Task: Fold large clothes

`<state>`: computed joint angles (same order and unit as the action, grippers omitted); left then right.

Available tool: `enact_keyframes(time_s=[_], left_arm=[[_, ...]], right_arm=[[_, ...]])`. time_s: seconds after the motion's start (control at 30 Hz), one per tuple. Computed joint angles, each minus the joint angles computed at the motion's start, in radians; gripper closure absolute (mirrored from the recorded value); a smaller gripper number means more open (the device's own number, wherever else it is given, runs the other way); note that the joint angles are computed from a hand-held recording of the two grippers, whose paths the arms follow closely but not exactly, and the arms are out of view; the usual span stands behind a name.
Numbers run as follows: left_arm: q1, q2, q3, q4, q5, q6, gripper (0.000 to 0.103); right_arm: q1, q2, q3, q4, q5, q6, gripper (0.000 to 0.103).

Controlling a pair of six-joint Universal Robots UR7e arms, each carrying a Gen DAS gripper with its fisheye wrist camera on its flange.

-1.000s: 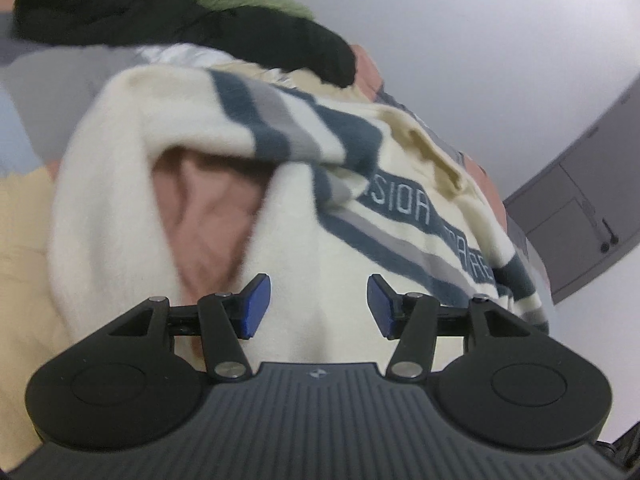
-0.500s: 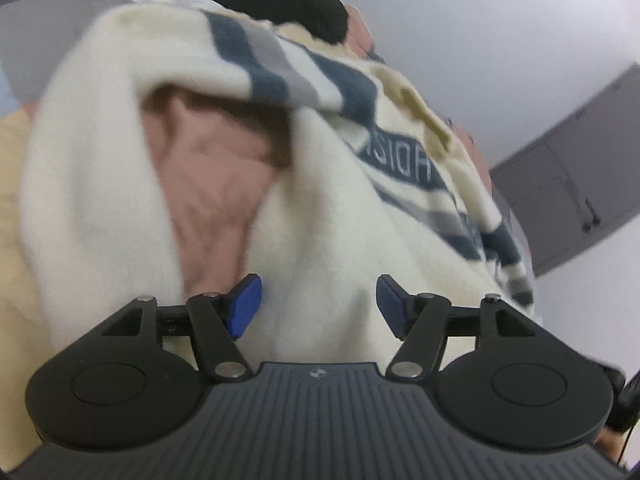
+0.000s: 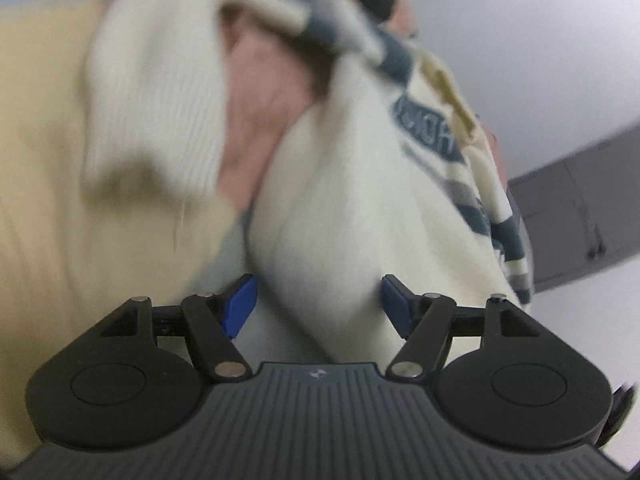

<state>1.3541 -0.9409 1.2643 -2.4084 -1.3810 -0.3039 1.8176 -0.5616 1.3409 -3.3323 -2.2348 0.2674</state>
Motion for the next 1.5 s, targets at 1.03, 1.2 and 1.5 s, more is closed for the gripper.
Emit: enact_keyframes(time_s=[1.03,1.2,1.5], left_arm=[[-0.080,-0.071,-0.102,0.355,0.141,0.148,0.087],[-0.090,-0.048,-0.133,0.408,0.189,0.160,0.077],[-0.147,-0.104,-0.009,0.094,0.312,0.366,0.037]], right_arm=[[0.099,-0.128,0.009,0.530,0.027,-0.042,0.094],[0.079,-0.091,-0.031,0.640,-0.003,0.020,0.091],[0.094,-0.104,-0.034,0.534,-0.023,-0.065,0.049]])
